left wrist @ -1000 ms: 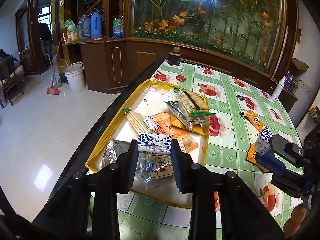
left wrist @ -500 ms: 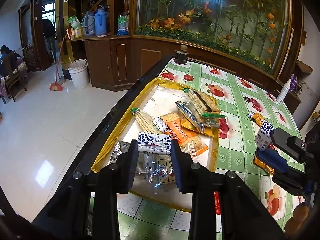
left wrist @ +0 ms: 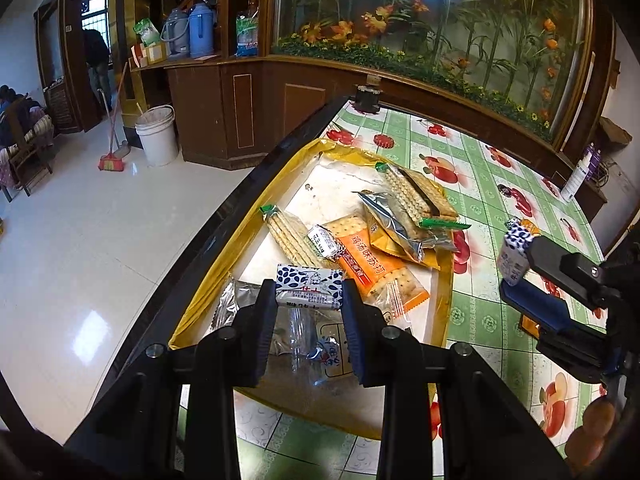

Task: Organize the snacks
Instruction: 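Lower the cow-print snack into the tray and open left tool while right tool releases the white snack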

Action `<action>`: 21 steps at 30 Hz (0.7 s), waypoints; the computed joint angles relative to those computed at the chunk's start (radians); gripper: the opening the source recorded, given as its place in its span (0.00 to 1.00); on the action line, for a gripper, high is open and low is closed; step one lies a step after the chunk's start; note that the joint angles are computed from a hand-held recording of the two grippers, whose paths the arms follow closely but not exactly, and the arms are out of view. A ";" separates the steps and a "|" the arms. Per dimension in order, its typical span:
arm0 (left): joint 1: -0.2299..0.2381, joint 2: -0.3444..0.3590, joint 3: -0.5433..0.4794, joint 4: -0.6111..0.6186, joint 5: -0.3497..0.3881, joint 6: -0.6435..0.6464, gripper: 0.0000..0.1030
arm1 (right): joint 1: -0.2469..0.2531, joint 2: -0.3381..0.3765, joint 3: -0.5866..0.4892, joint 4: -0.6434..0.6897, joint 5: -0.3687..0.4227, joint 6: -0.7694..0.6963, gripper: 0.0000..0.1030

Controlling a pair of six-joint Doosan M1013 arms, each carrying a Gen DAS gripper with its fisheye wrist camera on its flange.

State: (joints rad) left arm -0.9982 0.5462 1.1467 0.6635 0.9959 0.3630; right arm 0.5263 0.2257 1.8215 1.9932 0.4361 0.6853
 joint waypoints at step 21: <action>0.030 0.052 -0.057 -0.060 0.036 0.065 0.29 | -0.004 0.104 -0.130 -0.398 -0.028 0.333 0.32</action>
State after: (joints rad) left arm -0.9679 0.5983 1.0899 0.6032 1.0316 0.4275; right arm 0.5223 0.3295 1.6911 1.5957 0.4077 1.0185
